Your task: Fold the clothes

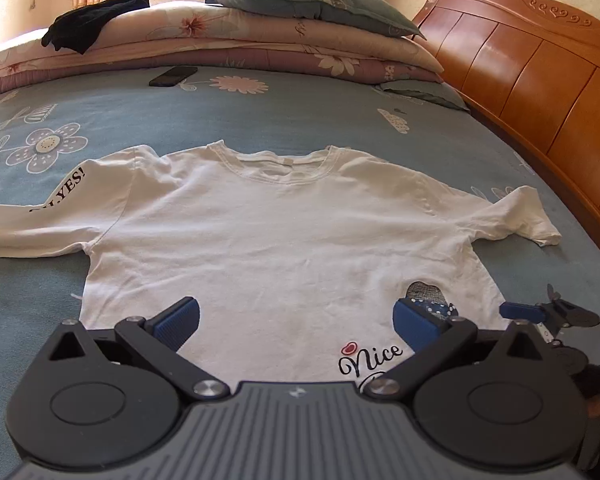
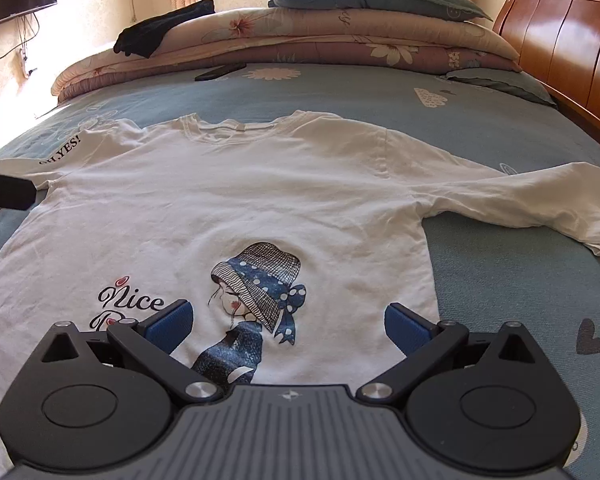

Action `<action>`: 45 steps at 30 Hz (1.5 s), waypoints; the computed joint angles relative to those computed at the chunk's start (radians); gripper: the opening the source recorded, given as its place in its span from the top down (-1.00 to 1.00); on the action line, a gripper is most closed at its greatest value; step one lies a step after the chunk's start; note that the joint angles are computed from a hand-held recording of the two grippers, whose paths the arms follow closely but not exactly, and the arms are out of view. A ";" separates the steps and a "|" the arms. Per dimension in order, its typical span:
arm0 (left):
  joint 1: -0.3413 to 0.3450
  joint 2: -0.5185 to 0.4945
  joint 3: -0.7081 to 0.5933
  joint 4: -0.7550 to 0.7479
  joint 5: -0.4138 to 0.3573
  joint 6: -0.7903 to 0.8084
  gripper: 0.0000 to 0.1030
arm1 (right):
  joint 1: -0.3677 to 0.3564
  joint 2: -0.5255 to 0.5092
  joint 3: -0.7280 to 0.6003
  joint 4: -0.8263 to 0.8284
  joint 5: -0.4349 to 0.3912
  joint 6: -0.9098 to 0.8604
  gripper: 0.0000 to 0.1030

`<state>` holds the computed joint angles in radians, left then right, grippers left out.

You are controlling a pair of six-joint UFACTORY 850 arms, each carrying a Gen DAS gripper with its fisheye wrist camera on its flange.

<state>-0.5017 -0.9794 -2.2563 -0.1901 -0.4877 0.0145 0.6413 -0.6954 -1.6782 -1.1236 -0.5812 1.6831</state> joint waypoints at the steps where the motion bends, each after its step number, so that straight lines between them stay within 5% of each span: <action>1: 0.003 -0.018 -0.008 -0.008 0.005 0.006 -0.98 | -0.003 0.005 0.009 -0.020 0.002 0.031 -1.00; 7: -0.011 -0.051 0.006 0.324 0.084 -0.227 -0.98 | 0.005 -0.004 0.007 -0.082 0.051 0.083 -1.00; 12: 0.016 -0.157 -0.171 0.064 -0.068 0.020 -0.98 | 0.046 -0.046 -0.052 -0.168 0.137 0.037 -1.00; 16: 0.029 -0.126 -0.075 -0.030 0.030 0.152 -0.99 | 0.045 -0.105 -0.139 0.047 0.251 -0.224 -1.00; 19: 0.042 -0.080 0.028 -0.203 0.111 0.357 -0.99 | 0.052 -0.157 -0.212 0.219 0.170 -0.369 -1.00; 26: 0.060 -0.046 0.097 -0.434 0.142 0.600 -0.99 | 0.067 -0.092 -0.137 0.190 0.019 -0.183 -1.00; 30: 0.067 -0.039 0.102 -0.416 0.147 0.549 -0.99 | 0.043 -0.128 -0.222 0.108 0.049 -0.140 -1.00; 33: 0.074 -0.048 0.091 -0.437 0.143 0.541 -0.99 | -0.008 -0.207 -0.346 0.224 0.114 -0.260 -1.00; 35: 0.076 -0.047 0.097 -0.460 0.150 0.563 -0.99 | -0.034 -0.256 -0.412 0.359 0.072 -0.357 -1.00; 41: 0.062 -0.045 0.111 -0.372 0.193 0.530 -0.99 | -0.037 -0.158 -0.232 0.235 -0.050 -0.194 -1.00; 45: 0.059 -0.047 0.108 -0.339 0.199 0.504 -0.99 | -0.039 -0.039 -0.040 0.144 0.033 0.030 -1.00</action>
